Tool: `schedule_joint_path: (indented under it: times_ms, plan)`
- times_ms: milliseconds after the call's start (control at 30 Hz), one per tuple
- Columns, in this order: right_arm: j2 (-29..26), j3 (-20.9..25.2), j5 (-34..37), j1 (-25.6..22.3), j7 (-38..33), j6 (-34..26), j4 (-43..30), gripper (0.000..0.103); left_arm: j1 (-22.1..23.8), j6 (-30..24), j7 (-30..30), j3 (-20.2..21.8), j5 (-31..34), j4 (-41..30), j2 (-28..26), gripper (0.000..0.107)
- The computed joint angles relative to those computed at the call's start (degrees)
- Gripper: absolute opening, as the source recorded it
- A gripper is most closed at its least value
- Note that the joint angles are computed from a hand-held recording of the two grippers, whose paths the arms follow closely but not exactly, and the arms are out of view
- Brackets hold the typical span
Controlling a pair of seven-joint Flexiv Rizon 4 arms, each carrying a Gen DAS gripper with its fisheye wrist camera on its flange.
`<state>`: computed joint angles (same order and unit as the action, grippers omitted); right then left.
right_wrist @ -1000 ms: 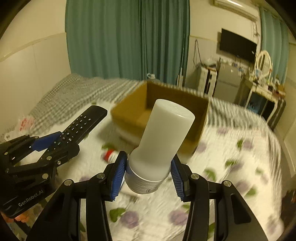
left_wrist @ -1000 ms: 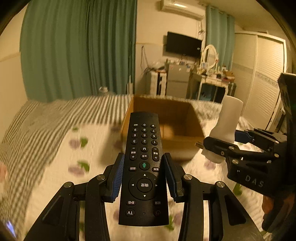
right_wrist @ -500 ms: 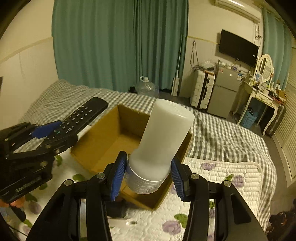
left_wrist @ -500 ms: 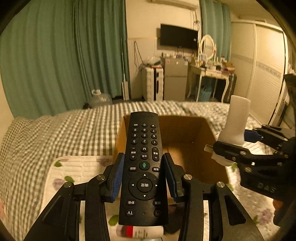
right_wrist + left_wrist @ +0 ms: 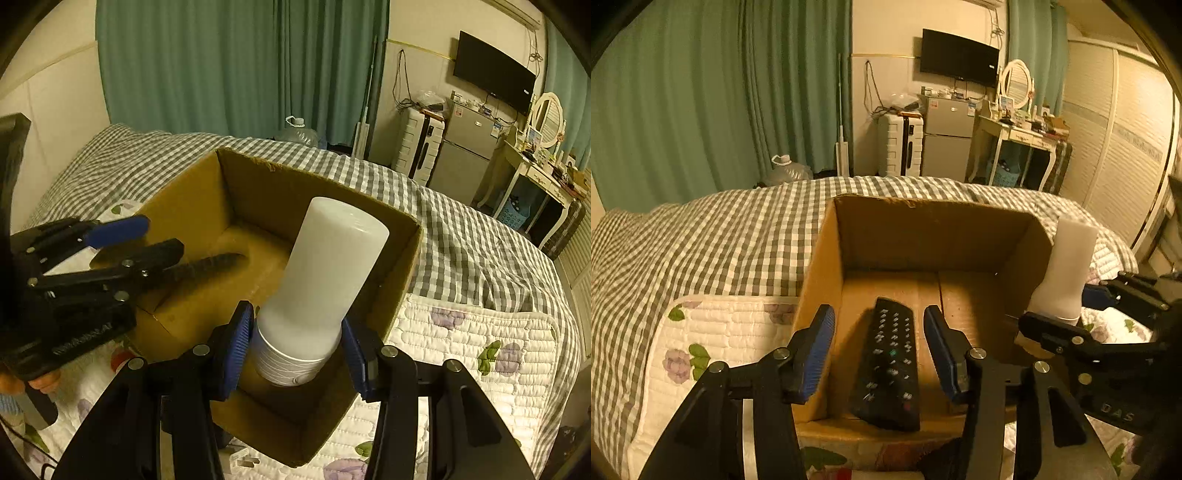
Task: Organize rigid objects
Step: 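Lower the remote and lamp into the box and open both grippers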
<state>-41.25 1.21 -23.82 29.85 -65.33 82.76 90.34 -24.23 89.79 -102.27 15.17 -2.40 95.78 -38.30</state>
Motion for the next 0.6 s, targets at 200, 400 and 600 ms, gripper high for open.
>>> schedule_joint_path:
  times_ms: [200,400,600]
  plan:
    - [0.0,0.2,-0.4,0.0,-0.4,-1.2,-0.6,0.048,-2.9,0.9,-2.2,3.7,0.6,1.8,1.6,0.054]
    - [0.8,-10.9,0.0,6.8,6.5,7.9,3.3,0.090,-6.9,1.2,-4.8,8.3,2.2,3.3,2.6,0.054]
    - [3.7,-34.8,5.6,24.9,11.8,20.0,15.2,0.091,-13.4,1.6,-8.9,14.9,4.6,6.8,4.8,0.055]
